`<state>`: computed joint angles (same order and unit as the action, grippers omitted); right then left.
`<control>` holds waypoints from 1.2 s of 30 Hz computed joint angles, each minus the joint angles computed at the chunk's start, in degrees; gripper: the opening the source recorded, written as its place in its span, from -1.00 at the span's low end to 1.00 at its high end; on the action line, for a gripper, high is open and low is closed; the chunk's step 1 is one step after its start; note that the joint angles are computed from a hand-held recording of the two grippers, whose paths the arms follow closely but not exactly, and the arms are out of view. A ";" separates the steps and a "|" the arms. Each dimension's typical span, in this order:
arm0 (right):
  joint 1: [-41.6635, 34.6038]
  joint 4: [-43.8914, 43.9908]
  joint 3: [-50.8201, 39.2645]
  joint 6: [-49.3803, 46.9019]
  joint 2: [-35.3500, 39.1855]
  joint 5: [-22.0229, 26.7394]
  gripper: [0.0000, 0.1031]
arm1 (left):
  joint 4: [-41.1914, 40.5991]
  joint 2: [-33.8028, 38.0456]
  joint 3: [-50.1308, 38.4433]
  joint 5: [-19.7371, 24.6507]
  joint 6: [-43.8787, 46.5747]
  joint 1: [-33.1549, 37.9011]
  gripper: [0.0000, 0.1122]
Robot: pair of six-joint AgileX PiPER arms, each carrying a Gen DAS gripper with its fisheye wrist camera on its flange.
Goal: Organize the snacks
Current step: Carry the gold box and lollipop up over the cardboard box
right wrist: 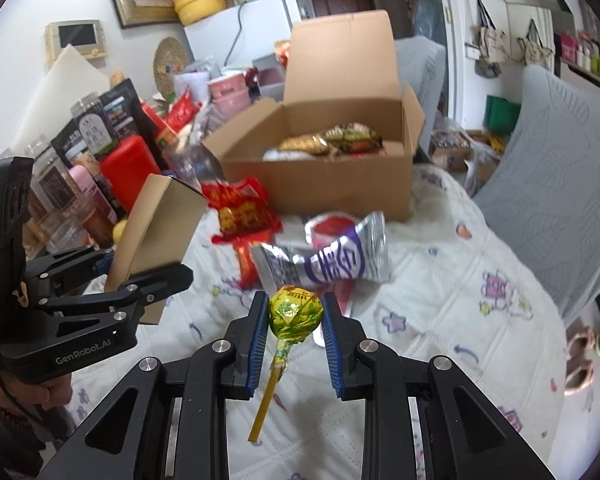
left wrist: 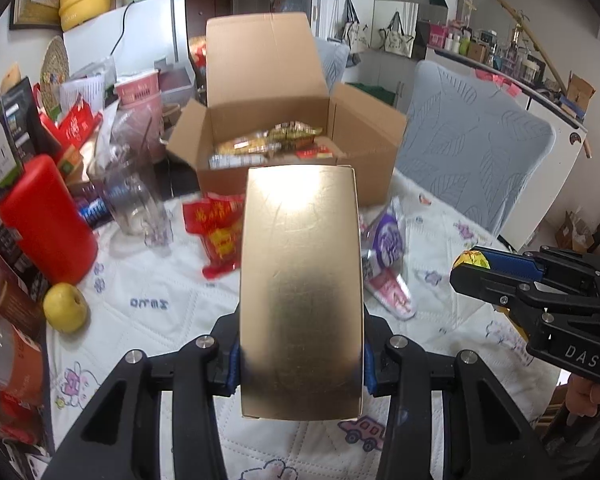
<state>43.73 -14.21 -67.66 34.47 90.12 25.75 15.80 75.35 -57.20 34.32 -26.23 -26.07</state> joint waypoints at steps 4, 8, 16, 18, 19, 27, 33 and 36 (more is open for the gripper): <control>-0.15 -0.60 -1.97 -0.99 -0.52 0.26 -0.49 | -0.16 0.25 -2.77 0.73 0.48 -0.02 -0.23; -0.76 -0.96 -4.36 -2.38 -0.57 0.18 -0.49 | 1.06 1.14 -6.17 1.33 0.15 -0.40 -0.23; -3.93 6.07 -10.82 -12.28 1.54 -0.27 -0.49 | -1.67 5.06 -14.15 1.90 4.91 1.62 -0.23; -4.84 7.94 -12.93 -14.79 2.62 0.15 -0.49 | -2.40 6.06 -15.62 1.73 5.79 2.22 -0.23; -5.40 9.19 -14.01 -16.42 3.15 0.34 -0.49 | -2.86 6.55 -16.31 1.61 6.41 2.64 -0.23; -9.15 16.08 -24.26 -24.88 9.60 2.76 -0.49 | -6.91 13.26 -25.28 2.03 12.12 6.38 -0.23; -11.53 17.13 -33.75 -26.80 16.32 5.45 -0.49 | -9.84 19.39 -33.09 3.08 16.48 9.56 -0.23; -12.76 18.38 -39.95 -27.90 20.58 7.97 -0.49 | -11.23 22.98 -37.54 3.90 18.51 11.03 -0.23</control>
<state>30.97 4.17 -107.62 6.57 110.70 33.72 4.57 98.32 -94.74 38.22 -7.71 -15.05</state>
